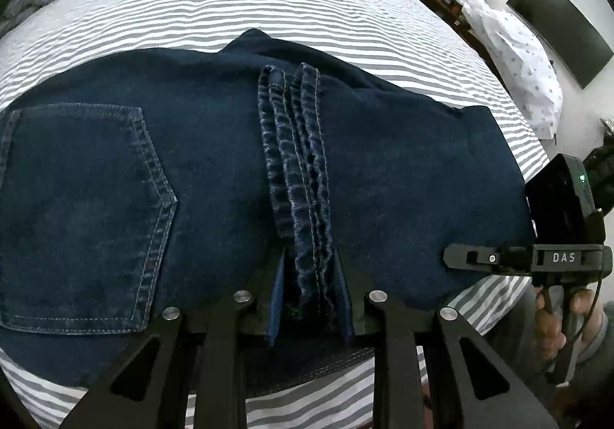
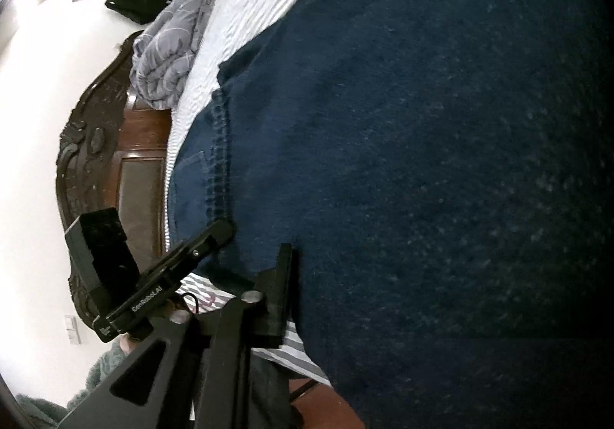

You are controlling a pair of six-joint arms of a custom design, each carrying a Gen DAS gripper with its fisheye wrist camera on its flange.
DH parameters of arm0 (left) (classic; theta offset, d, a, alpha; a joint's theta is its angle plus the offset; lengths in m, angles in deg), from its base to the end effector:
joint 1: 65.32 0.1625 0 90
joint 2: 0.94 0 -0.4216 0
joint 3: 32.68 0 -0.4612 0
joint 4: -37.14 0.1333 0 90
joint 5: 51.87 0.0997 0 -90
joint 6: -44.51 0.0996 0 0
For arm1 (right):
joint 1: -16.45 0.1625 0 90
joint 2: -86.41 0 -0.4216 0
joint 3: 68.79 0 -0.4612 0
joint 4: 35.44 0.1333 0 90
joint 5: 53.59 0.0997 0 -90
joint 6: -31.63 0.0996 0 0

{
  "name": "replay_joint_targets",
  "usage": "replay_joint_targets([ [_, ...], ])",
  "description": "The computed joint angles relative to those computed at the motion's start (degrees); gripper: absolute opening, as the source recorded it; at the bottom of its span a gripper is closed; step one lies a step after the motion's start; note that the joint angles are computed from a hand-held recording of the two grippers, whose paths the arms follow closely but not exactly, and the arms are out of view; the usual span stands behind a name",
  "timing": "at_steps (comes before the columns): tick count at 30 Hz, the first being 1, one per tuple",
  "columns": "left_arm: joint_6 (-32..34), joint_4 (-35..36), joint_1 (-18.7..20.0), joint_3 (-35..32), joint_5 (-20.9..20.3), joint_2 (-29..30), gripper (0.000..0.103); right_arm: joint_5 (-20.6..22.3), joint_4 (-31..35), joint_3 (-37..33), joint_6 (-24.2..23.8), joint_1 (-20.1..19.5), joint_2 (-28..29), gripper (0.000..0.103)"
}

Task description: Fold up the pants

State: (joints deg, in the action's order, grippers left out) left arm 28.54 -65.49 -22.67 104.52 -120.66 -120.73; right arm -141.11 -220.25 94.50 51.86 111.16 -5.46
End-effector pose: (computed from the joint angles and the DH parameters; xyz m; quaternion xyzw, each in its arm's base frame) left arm -0.1223 -0.3429 0.2896 0.2730 0.9434 -0.0616 0.1780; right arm 0.1588 -0.2520 0.0950 0.1278 0.9706 -0.1933 0.0645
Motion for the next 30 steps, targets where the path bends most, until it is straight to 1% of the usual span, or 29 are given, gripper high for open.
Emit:
replay_joint_targets([
  [2,0.1,1.1,0.0,-0.8,0.3,0.4,0.031,-0.4,3.2,-0.5,2.1,0.6,-1.6,0.025],
  [3,-0.2,2.0,-0.6,-1.2,1.1,0.2,0.032,-1.3,5.7,-1.1,3.4,1.6,-2.7,0.034],
  [4,-0.3,2.9,-1.5,-1.2,2.5,-0.4,0.032,-3.4,10.6,-1.7,4.7,3.4,-5.4,0.046],
  [5,-0.3,4.3,-3.5,-1.0,5.4,-1.4,0.032,-6.2,15.8,-2.4,5.4,5.8,-8.3,0.051],
  [7,0.1,6.7,-6.9,-0.7,9.9,-3.7,0.033,-11.3,26.0,-4.5,5.8,10.5,-12.2,0.053],
  [8,0.6,7.5,-8.5,-0.7,11.5,-5.0,0.033,-12.2,30.2,-5.0,5.2,11.7,-14.0,0.053],
  [10,0.3,7.9,-9.6,-1.2,12.4,-6.0,0.034,-14.4,39.4,-7.2,4.5,15.4,-17.1,0.052],
  [12,0.4,6.1,-10.5,-1.5,12.5,-7.0,0.036,-16.9,43.9,-8.9,4.2,18.7,-18.8,0.052],
  [13,0.4,5.1,-10.8,-1.4,12.3,-7.2,0.039,-19.6,44.8,-9.9,3.9,20.9,-19.1,0.050],
  [14,0.7,3.6,-11.1,-1.2,11.7,-6.9,0.044,-22.7,44.4,-10.6,3.8,22.8,-18.9,0.050],
  [15,0.6,3.2,-11.3,-1.2,11.2,-6.4,0.045,-27.9,43.2,-11.7,3.1,25.0,-17.6,0.050],
  [17,0.8,1.9,-11.7,-0.6,10.1,-4.9,0.045,-35.1,39.0,-13.5,0.7,25.8,-13.9,0.048],
  [18,1.1,0.9,-11.7,0.0,9.4,-4.2,0.045,-37.2,37.3,-14.3,-0.5,25.3,-12.3,0.045],
  [19,1.1,0.2,-11.7,0.4,9.1,-3.5,0.045,-38.4,35.6,-14.8,-2.0,24.2,-11.0,0.040],
  [20,1.0,-0.3,-11.4,1.0,8.7,-2.6,0.045,-39.5,33.5,-15.4,-3.6,22.8,-9.2,0.038],
  [21,0.8,-0.8,-10.9,1.4,8.2,-1.9,0.045,-40.5,32.0,-16.1,-4.3,21.6,-7.5,0.036],
  [23,0.6,-1.0,-9.4,2.1,7.1,-0.4,0.045,-41.1,29.3,-17.1,-6.4,18.2,-4.7,0.033],
  [24,0.3,-0.9,-9.0,2.4,7.3,0.0,0.045,-41.9,28.6,-17.4,-6.5,17.3,-3.7,0.031],
  [26,0.4,-0.9,-8.6,3.6,8.6,-0.3,0.045,-41.8,27.0,-17.6,-7.3,14.9,-1.9,0.027],
  [27,0.5,-1.0,-8.1,4.0,8.8,-0.2,0.045,-42.0,26.5,-17.7,-7.8,14.1,-1.1,0.023],
  [28,1.0,-1.4,-7.5,4.2,8.2,-0.2,0.044,-42.1,26.1,-17.4,-8.3,13.1,-0.7,0.022],
  [30,1.7,-3.3,-6.5,4.9,7.5,-1.1,0.044,-40.8,24.2,-16.5,-9.1,11.4,-1.1,0.022],
])
